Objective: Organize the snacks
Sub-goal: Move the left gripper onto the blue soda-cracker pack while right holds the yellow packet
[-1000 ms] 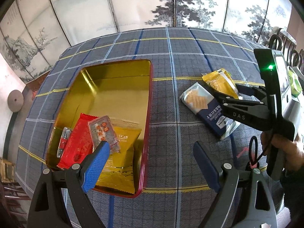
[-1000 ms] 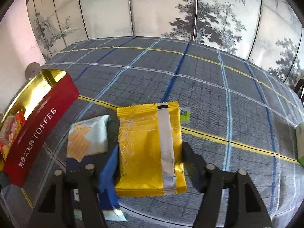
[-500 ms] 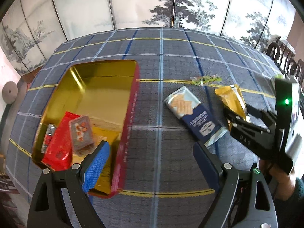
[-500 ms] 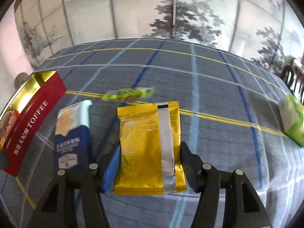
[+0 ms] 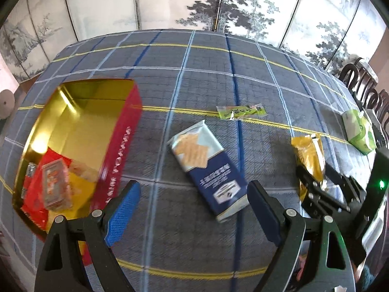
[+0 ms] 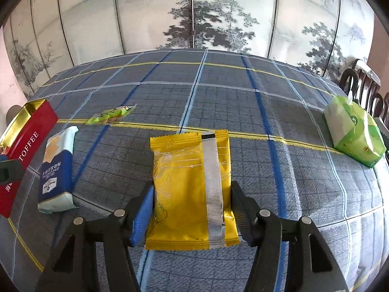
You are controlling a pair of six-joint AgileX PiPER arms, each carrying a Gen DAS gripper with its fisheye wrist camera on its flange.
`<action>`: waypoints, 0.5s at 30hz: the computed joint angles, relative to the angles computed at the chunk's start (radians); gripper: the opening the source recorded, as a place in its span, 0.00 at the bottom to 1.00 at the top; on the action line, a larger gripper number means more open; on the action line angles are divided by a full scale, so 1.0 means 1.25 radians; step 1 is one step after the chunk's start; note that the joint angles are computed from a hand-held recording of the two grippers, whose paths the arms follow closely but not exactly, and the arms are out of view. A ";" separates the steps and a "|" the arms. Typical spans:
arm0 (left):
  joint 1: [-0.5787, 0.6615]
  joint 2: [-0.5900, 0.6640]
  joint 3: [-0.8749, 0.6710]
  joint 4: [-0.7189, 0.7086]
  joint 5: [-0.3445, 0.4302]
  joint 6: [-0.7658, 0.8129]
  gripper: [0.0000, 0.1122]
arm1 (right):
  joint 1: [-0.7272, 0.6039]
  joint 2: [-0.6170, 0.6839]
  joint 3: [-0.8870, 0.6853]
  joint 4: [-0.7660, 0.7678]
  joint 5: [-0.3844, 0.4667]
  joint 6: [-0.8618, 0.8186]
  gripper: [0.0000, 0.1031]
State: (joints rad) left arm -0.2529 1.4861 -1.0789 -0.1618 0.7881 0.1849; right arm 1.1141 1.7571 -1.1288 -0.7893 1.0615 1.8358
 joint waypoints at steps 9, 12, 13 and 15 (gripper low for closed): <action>-0.057 0.070 -0.033 0.033 -0.028 -0.138 0.78 | -0.002 0.003 -0.004 0.001 -0.001 -0.006 0.60; -0.083 0.094 -0.041 0.079 -0.036 -0.204 0.78 | -0.001 0.005 -0.004 0.001 -0.003 -0.006 0.61; -0.086 0.103 -0.044 0.087 -0.037 -0.218 0.77 | -0.001 0.005 -0.004 0.001 -0.003 -0.006 0.61; -0.083 0.117 -0.048 0.085 -0.034 -0.223 0.76 | 0.000 0.005 -0.004 0.001 -0.003 -0.005 0.61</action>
